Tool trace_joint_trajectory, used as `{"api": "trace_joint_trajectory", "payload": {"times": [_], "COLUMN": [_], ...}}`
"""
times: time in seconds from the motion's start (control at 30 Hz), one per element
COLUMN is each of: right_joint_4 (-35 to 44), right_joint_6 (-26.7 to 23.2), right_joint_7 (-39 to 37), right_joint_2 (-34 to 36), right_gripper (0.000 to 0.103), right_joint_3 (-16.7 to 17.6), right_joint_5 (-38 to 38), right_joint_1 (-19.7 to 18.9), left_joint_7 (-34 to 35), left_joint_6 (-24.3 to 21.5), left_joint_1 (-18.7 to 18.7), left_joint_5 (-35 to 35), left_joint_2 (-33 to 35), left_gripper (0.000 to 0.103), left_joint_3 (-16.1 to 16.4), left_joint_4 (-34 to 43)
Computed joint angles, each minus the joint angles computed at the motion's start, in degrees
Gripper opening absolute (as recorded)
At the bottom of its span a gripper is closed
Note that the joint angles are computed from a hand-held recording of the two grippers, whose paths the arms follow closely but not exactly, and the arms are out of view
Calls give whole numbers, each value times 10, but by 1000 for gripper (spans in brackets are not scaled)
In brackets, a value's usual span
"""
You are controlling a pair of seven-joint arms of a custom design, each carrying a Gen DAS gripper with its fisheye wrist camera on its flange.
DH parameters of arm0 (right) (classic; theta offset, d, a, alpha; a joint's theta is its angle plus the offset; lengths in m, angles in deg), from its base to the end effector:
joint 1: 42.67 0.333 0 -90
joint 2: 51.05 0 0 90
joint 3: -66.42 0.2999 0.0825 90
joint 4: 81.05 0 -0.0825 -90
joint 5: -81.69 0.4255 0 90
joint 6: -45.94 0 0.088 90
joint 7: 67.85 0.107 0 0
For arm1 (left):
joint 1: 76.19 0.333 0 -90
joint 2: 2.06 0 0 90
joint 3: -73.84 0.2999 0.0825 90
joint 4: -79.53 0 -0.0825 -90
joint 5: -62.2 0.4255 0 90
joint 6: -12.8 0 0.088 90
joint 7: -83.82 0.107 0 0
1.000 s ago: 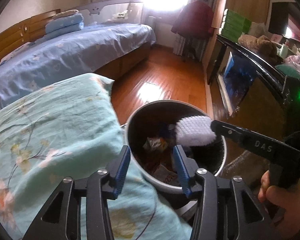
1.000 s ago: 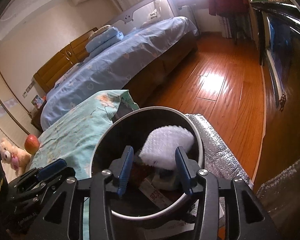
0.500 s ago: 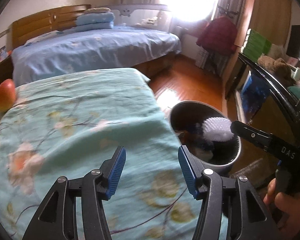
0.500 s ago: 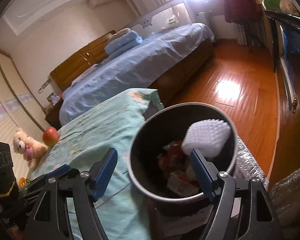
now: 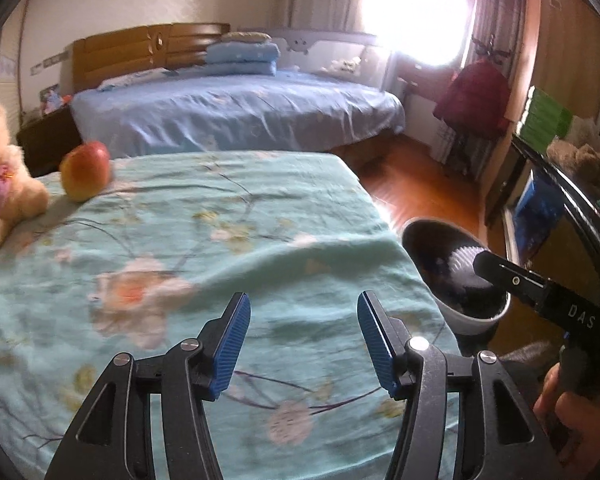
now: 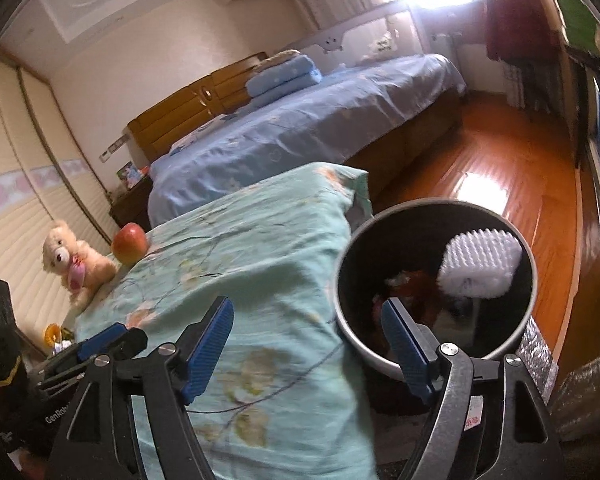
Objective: Collect trash
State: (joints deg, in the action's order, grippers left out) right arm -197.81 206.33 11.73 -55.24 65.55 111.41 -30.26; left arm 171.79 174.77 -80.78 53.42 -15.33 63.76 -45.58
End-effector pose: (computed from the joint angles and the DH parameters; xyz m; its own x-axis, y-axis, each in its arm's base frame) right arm 0.6131 0.1012 0.5386 0.1149 -0.9341 -0.3380 -0.6956 0.1672 -0.6987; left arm 0.5578 -0.1447 0.5587 -0.1685 -0.9773 0.1285 -0.6543 0.0134 -0.7561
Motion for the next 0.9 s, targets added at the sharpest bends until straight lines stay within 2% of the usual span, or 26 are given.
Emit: {"api": "trace_joint_trajectory", "payload": {"times": [0.13, 0.2, 0.23, 0.27, 0.3, 0.43, 0.53, 0.6, 0.7, 0.77, 0.83, 0.9], "right_joint_4": [-2, -8, -12, -18, -25, -36, -38, -42, -45, -45, -44, -45], "right_joint_6": [33, 61, 77, 100, 127, 174, 188, 209, 223, 222, 218, 215], "right_joint_7": [11, 13, 14, 23, 34, 31, 51, 24, -58, -91, -115, -109], "right_joint_2": [-12, -20, -24, -28, -31, -28, -20, -18, -19, -19, -18, -17], "right_gripper": [82, 93, 95, 100, 103, 103, 103, 103, 103, 103, 103, 103], "right_joint_3": [11, 12, 12, 16, 18, 1, 0, -19, -70, -85, -88, -73], "right_joint_5": [-42, -65, -76, -97, -121, -150, -177, -154, -76, -47, -25, -30], "right_joint_1": [7, 13, 17, 18, 19, 49, 53, 81, 149, 172, 179, 165], "left_joint_7": [-20, -47, -72, -103, -127, -207, -241, -252, -273, -285, -294, -299], "left_joint_6": [28, 53, 66, 82, 97, 141, 151, 151, 151, 153, 158, 162], "left_joint_1": [18, 41, 65, 96, 121, 231, 275, 285, 307, 319, 332, 340], "left_joint_5": [13, 38, 62, 89, 109, 164, 173, 170, 168, 168, 169, 169], "left_joint_2": [-44, -69, -84, -102, -117, -183, -217, -233, -245, -253, -260, -268], "left_gripper": [58, 69, 75, 87, 93, 95, 95, 95, 95, 95, 97, 99], "left_joint_3": [-5, -21, -39, -62, -82, -173, -216, -225, -249, -259, -270, -278], "left_joint_4": [-33, -55, -67, -83, -97, -151, -176, -187, -188, -188, -188, -191]}}
